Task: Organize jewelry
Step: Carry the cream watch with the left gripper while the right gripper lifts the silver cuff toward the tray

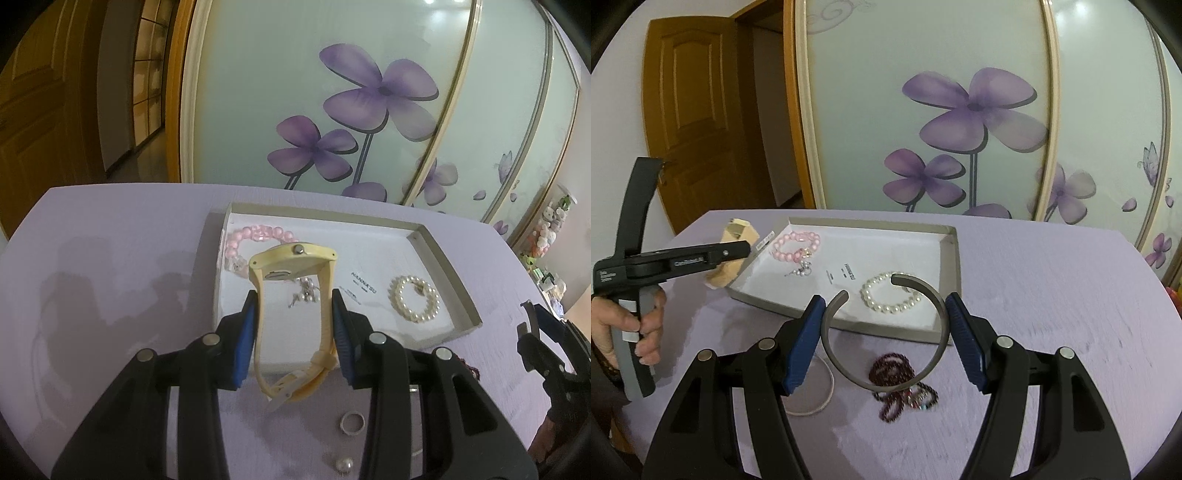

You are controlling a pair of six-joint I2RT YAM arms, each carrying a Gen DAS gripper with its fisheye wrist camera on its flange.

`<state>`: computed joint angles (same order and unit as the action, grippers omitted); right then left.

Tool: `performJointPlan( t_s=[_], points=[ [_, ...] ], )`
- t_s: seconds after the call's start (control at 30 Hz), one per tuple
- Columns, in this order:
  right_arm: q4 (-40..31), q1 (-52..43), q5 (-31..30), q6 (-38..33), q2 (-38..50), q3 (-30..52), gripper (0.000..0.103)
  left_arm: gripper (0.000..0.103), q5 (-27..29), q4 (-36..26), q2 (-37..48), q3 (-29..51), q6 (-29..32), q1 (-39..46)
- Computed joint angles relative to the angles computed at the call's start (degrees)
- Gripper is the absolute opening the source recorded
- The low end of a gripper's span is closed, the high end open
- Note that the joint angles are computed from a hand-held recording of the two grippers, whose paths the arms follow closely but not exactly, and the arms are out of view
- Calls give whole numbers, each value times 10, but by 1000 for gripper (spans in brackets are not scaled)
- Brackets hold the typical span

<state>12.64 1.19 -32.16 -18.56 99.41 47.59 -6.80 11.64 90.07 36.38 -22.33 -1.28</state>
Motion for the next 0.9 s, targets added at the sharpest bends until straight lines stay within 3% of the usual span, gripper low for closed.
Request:
performJointPlan(
  t_s=[0.9],
  points=[
    [-11, 35, 30, 7, 73, 73, 68, 39, 35, 8, 164, 129, 26, 27]
  ],
)
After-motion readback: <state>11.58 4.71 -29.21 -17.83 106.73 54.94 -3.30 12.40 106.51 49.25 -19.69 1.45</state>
